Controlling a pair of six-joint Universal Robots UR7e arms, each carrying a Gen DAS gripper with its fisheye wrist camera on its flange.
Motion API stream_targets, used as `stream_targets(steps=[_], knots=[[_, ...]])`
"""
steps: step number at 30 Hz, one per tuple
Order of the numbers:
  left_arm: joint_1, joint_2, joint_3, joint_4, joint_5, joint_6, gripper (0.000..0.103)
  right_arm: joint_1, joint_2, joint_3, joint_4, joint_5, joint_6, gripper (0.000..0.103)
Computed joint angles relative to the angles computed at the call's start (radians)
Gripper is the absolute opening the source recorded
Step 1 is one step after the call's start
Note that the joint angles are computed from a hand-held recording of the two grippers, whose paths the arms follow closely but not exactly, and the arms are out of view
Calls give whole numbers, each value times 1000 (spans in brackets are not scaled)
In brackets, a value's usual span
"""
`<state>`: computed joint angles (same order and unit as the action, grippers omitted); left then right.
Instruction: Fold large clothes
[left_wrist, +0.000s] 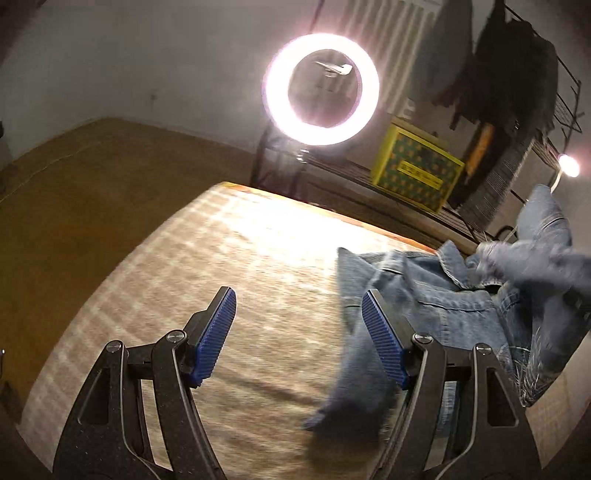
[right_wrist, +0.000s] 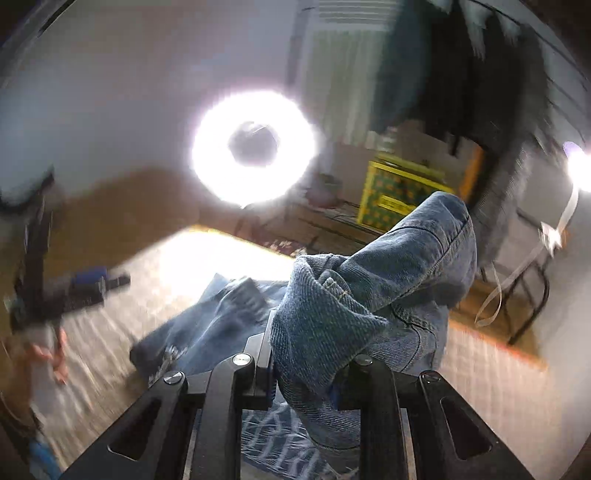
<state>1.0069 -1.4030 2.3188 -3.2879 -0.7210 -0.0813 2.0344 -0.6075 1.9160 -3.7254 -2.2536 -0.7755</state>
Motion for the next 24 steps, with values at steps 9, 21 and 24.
stream_targets(steps=[9,21,24], knots=[[61,-69,11,2,14,-8,74,62,344,-230,31,-199,-337,20],[48,-31,-26,67,-18,1,74,43,431,-207,-183,-184,-605,40],[34,-24,-29,98,-52,-9,74,47,308,-63,-105,-71,-466,67]])
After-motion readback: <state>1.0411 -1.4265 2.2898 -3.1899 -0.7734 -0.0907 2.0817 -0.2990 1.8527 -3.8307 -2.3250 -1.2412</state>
